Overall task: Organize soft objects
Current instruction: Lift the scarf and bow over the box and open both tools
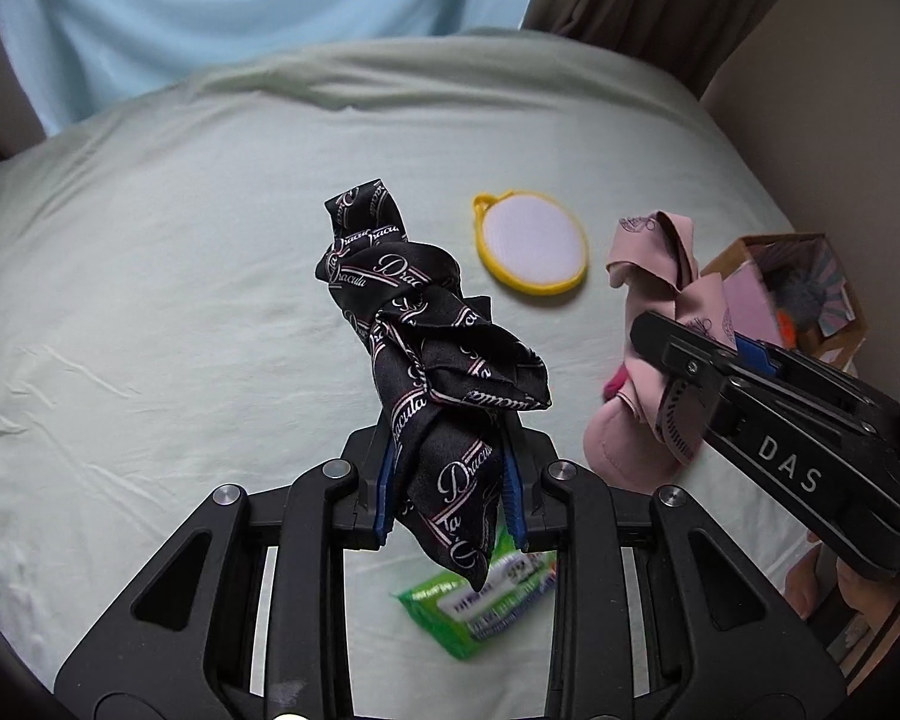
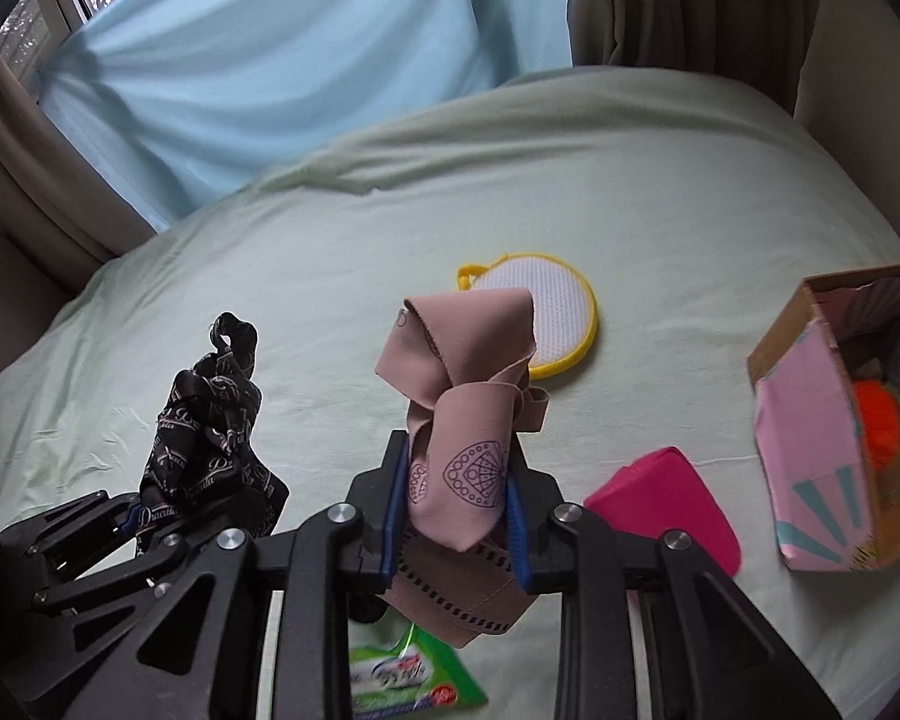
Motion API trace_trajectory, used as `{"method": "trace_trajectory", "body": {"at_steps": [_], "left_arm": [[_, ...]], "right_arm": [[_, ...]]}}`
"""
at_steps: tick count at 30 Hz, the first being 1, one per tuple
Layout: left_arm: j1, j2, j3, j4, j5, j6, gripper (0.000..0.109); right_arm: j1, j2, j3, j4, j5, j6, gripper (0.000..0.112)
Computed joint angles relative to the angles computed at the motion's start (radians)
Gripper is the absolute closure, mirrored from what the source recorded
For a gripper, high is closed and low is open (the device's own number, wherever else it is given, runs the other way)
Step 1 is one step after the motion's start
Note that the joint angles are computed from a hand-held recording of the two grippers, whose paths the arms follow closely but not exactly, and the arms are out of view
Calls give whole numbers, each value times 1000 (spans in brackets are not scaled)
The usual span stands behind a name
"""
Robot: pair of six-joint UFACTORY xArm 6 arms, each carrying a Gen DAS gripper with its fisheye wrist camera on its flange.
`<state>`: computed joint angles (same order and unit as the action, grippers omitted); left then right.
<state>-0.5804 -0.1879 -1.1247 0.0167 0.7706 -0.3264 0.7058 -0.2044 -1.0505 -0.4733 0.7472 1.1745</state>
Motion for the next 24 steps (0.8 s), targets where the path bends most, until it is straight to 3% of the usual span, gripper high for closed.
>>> {"method": "trace_trajectory", "body": {"at_steps": [7,14,20,24], "left_arm": [[-68,-77,-119,38,140,-72,84],[-206,-23,-309,113,241,-203,84],[-353,130,-547,229,317,-364,84],[-438,284,-758,293,380,-470,84]], "right_arm": [[89,-170,-37,-33,199,36,87],[143,-352,-57,-86,410,42,87],[98,-534,-37,-79,510,-80,87],[-49,-648,-6,24,510,-287,87]]}}
